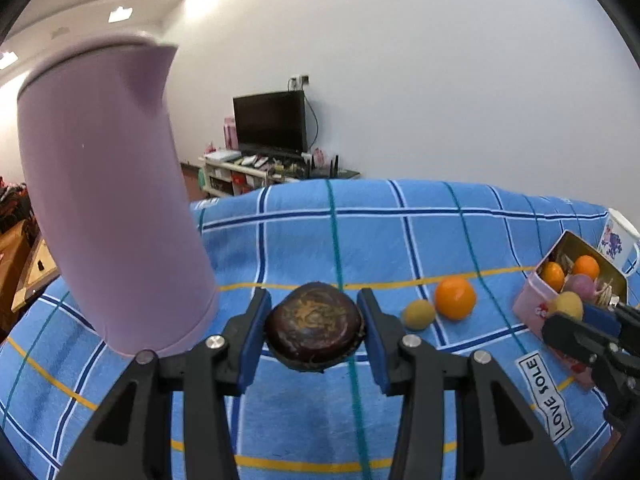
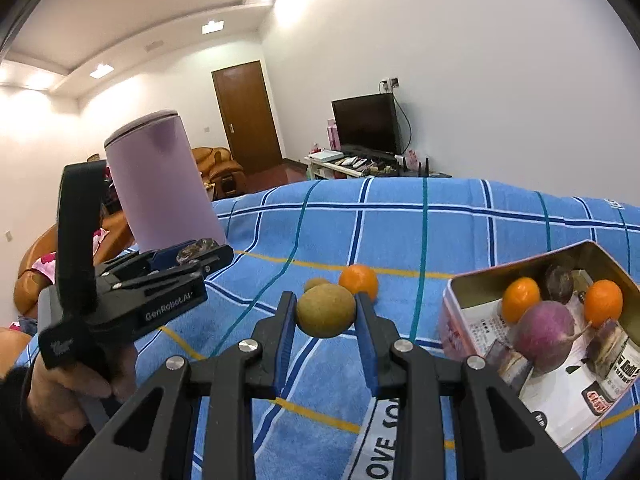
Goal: Organize fruits
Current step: 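Carry both fruits over the pink tin and open both tools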
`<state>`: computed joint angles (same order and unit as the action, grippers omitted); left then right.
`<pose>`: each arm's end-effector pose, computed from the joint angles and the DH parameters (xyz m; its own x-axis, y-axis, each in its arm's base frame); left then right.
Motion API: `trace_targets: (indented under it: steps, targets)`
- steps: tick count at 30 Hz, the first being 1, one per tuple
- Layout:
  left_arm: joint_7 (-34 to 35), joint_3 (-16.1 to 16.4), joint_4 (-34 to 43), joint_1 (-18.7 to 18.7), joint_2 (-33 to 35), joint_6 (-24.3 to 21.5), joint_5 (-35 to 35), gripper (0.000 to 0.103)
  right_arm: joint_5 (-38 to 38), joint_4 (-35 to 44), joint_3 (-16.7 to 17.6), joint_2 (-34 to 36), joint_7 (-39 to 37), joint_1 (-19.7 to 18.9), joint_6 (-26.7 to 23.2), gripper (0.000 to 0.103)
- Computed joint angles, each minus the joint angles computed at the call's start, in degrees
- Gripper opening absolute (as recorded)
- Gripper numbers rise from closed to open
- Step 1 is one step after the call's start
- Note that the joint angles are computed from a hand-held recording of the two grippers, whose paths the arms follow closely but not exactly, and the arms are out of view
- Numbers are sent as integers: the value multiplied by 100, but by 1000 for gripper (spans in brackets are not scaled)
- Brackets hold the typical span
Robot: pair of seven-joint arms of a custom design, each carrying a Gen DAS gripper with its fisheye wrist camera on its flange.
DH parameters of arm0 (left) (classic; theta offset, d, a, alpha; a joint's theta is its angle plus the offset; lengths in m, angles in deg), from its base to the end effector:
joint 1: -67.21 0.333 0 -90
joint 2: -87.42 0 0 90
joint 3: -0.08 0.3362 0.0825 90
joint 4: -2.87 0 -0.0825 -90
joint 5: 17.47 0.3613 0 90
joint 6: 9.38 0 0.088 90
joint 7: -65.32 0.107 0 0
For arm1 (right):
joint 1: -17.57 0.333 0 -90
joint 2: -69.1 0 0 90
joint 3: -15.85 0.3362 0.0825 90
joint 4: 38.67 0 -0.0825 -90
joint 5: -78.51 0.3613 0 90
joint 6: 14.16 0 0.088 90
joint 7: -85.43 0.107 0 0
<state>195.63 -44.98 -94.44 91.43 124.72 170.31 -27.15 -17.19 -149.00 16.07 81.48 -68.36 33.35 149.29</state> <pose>0.7053 -0.1129 0.4362 -0.5264 -0.8502 -0.0033 -0.4486 0.2810 -0.8484 0.5676 0.2184 0.4444 -0.1428 -0.9766 -0.1606 -0.4756 0.2100 -0.8543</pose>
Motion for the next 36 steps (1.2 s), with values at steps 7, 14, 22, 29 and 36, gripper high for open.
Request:
trace_targets:
  steps: [7, 14, 22, 29, 36]
  targets:
    - [-306, -179, -476, 148, -202, 440, 216, 47, 150, -118, -18, -93, -106, -4, -200, 31]
    - [-938, -16, -778, 95, -425, 652, 535, 47, 369, -271, -31, -193, -597, 57, -485, 31]
    - [-1647, 100, -1147, 67, -697, 847, 911, 47, 223, -573, 4, -435, -656, -10, -536, 31]
    - [-2115, 175, -1422, 3, -877, 1038, 1384, 47, 128, -847, 59, -666, -620, -110, -637, 31]
    - [-2659, 279, -1615, -101, -1057, 1080, 1786, 47, 41, -1160, 93, -946, -557, -233, -752, 31]
